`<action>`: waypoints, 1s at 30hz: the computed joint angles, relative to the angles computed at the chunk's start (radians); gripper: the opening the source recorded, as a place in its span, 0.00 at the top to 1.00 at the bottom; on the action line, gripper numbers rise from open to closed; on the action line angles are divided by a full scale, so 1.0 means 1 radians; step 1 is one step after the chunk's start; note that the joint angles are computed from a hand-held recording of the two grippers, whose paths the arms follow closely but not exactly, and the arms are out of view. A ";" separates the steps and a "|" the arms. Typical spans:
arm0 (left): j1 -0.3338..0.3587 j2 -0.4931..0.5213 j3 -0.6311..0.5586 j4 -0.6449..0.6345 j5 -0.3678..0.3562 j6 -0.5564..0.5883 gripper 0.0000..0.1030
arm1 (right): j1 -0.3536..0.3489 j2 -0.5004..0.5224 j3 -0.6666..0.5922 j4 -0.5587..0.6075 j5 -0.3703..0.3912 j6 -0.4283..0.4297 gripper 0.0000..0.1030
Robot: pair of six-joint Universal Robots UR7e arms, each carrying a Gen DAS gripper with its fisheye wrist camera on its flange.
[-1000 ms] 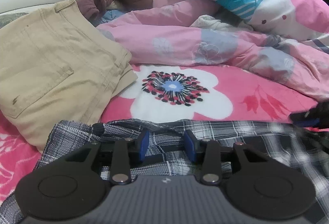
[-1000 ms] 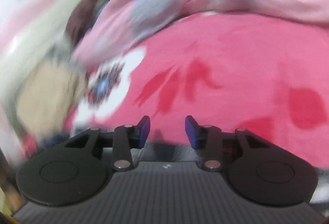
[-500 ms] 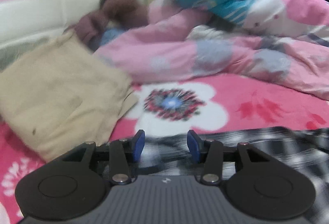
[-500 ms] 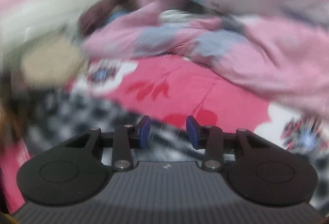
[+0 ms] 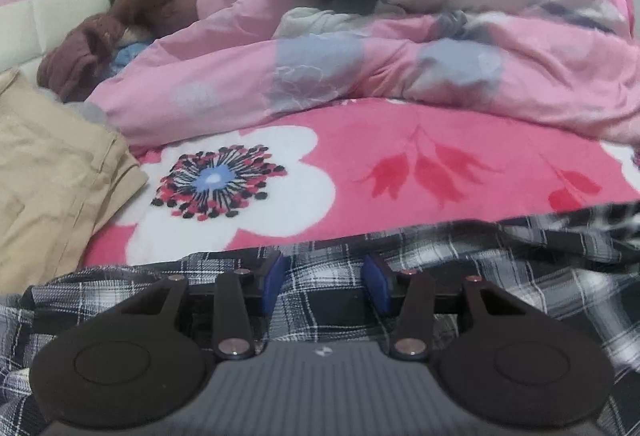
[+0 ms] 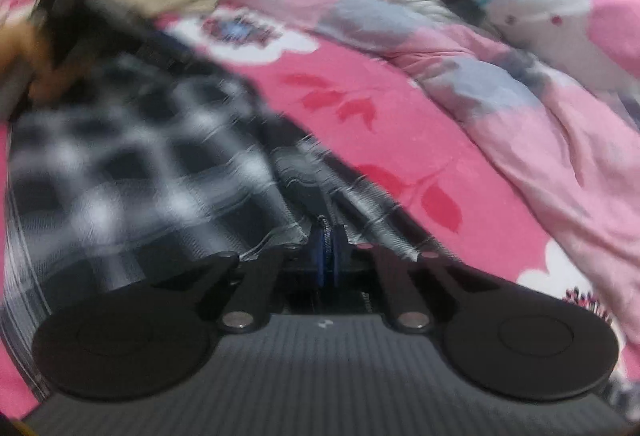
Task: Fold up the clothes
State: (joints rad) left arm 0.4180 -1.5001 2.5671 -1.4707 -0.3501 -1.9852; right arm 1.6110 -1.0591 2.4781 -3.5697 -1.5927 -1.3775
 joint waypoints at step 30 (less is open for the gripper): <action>0.022 0.028 -0.047 0.170 -0.024 -0.200 0.54 | -0.191 -0.037 -0.363 0.502 0.221 1.020 0.89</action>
